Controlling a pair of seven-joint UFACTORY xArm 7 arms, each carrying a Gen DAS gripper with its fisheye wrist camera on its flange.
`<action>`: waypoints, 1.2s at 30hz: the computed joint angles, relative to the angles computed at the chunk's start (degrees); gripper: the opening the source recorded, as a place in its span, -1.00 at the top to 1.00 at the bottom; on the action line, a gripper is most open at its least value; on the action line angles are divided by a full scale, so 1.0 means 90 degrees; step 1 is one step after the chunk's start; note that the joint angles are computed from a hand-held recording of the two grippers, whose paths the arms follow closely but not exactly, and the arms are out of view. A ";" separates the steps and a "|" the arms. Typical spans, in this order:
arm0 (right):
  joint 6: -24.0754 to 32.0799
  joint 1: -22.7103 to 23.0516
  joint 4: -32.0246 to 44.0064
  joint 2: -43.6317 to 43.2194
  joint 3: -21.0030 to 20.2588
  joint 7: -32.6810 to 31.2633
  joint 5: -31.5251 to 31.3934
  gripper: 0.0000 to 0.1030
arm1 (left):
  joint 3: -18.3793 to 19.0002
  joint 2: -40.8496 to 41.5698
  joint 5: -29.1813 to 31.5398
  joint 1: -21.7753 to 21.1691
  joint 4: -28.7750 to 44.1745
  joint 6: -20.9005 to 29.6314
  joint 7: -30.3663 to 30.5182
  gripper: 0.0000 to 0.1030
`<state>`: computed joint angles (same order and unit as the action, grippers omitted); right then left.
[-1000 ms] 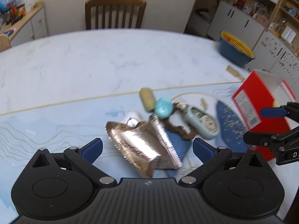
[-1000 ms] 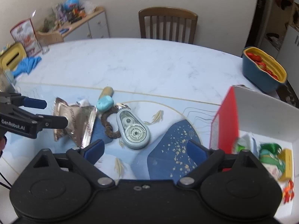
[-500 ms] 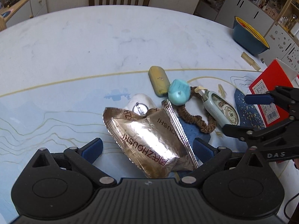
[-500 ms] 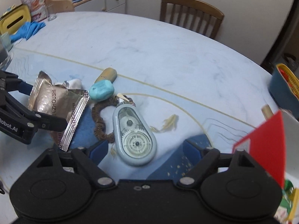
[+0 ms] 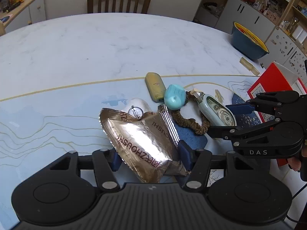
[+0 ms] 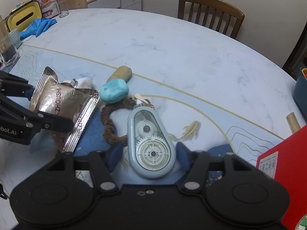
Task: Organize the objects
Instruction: 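Grasp the silver foil snack bag with the left tool while the right tool grasps the blue tape dispenser, then carry the foil bag and tape dispenser into the red box and release both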
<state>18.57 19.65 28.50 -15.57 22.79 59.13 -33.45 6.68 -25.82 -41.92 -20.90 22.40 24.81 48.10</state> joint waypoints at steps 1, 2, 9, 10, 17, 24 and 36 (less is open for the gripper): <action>0.0012 0.0010 -0.0005 -0.0017 0.0001 0.0017 0.0017 0.02 | 0.0001 -0.0025 -0.0013 -0.0002 -0.0013 -0.0002 0.0000 -0.07; 0.0064 0.0017 0.0003 -0.0031 0.0025 0.0066 0.0036 0.02 | -0.0005 -0.0053 -0.0002 0.0008 -0.0030 0.0006 -0.0012 -0.06; 0.0428 0.0131 -0.0099 -0.0397 0.0270 0.0815 0.0138 0.03 | 0.0015 -0.0342 0.0206 0.0096 -0.0147 0.0138 -0.0238 0.01; 0.0432 0.0200 -0.0154 -0.0509 0.0258 0.0869 0.0234 0.03 | 0.0035 -0.0422 0.0218 0.0102 -0.0167 0.0177 -0.0264 0.02; 0.1001 0.0728 -0.0400 -0.1569 0.0322 0.0825 0.1046 0.03 | 0.0030 -0.1179 0.0614 0.0188 -0.0319 0.0595 -0.0655 0.03; 0.1835 0.1042 -0.0451 -0.2662 0.0457 0.0653 0.1643 0.03 | -0.0024 -0.2159 0.0987 0.0132 -0.0362 0.1274 -0.1137 0.03; 0.3498 0.1552 -0.0563 -0.4512 0.0544 0.0340 0.2478 0.03 | -0.0379 -0.3278 0.1061 -0.0496 -0.0167 0.1969 -0.1992 0.03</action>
